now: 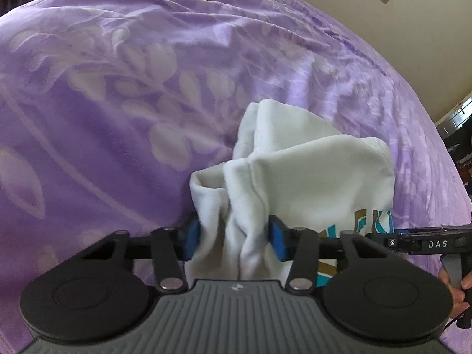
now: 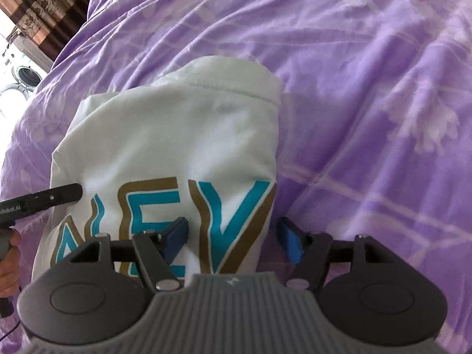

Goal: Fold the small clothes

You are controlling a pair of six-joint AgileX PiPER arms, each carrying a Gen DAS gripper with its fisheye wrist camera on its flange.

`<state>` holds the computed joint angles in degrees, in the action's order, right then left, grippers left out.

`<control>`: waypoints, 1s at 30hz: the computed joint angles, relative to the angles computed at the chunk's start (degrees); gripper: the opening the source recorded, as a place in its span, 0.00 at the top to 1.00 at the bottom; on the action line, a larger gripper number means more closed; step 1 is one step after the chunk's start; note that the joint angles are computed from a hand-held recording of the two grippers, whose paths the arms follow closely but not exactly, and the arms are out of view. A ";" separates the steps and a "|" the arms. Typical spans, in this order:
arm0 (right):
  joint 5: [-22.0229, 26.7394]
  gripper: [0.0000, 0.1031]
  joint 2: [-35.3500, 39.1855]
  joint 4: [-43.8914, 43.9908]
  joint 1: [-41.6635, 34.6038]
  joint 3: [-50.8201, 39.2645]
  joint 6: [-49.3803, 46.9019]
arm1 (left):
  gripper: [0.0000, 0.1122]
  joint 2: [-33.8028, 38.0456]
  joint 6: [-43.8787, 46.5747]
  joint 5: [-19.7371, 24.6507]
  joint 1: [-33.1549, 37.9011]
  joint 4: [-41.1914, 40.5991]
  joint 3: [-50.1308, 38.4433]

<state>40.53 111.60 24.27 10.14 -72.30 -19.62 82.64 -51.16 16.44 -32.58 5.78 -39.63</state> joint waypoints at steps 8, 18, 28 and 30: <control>-2.02 0.75 -3.04 -1.52 1.95 2.18 0.76 | 0.78 -0.89 -10.20 4.14 -3.54 9.71 -2.07; -3.00 0.89 -12.94 -6.22 4.80 6.19 4.30 | 0.82 -7.17 -21.95 17.50 -11.40 21.12 -6.39; 1.56 0.90 -27.97 -10.76 9.04 7.97 10.71 | 0.82 -16.67 -30.48 42.57 -29.05 30.40 -15.41; 3.05 0.90 -31.21 -12.92 11.01 8.00 13.73 | 0.82 -17.45 -32.08 49.11 -34.48 32.63 -18.43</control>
<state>43.58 80.39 11.35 21.15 -64.30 -5.89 65.20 -83.24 65.54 -67.06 38.40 -58.06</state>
